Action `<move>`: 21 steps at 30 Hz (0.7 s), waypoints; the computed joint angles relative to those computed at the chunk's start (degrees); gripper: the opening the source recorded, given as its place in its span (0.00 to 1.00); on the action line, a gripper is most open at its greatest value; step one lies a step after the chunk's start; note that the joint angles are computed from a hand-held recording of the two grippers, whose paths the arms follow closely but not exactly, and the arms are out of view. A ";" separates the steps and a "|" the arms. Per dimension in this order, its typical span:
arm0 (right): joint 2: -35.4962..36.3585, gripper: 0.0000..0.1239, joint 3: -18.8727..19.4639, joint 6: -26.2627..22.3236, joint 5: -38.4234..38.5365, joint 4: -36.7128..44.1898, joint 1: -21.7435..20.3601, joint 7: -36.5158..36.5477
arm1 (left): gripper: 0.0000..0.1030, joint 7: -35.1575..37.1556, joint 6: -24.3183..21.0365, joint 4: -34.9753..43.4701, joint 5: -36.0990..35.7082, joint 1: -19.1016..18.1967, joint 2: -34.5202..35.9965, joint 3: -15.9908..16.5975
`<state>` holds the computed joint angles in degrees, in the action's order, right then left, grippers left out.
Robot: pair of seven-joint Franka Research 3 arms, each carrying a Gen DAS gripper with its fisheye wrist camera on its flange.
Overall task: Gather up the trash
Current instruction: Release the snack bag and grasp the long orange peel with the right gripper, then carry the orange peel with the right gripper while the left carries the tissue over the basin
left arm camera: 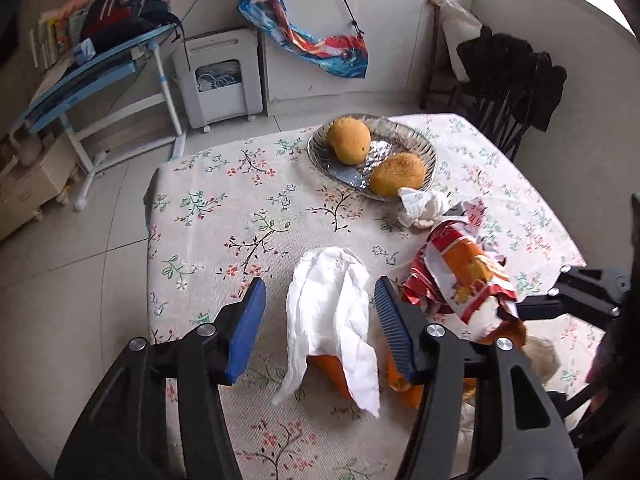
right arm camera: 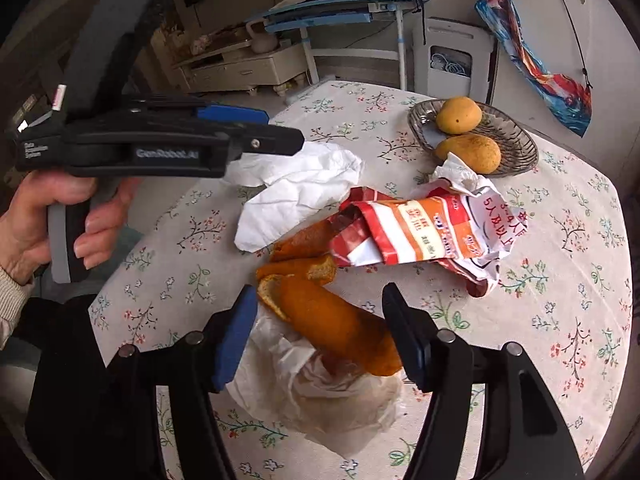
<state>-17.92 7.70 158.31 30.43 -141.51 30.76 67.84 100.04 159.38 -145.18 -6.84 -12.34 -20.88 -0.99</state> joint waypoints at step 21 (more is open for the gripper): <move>-5.46 0.17 -4.92 -6.29 26.82 -1.66 1.58 -18.71 | 0.09 8.74 -0.29 -8.83 -14.35 -6.93 -15.97 7.47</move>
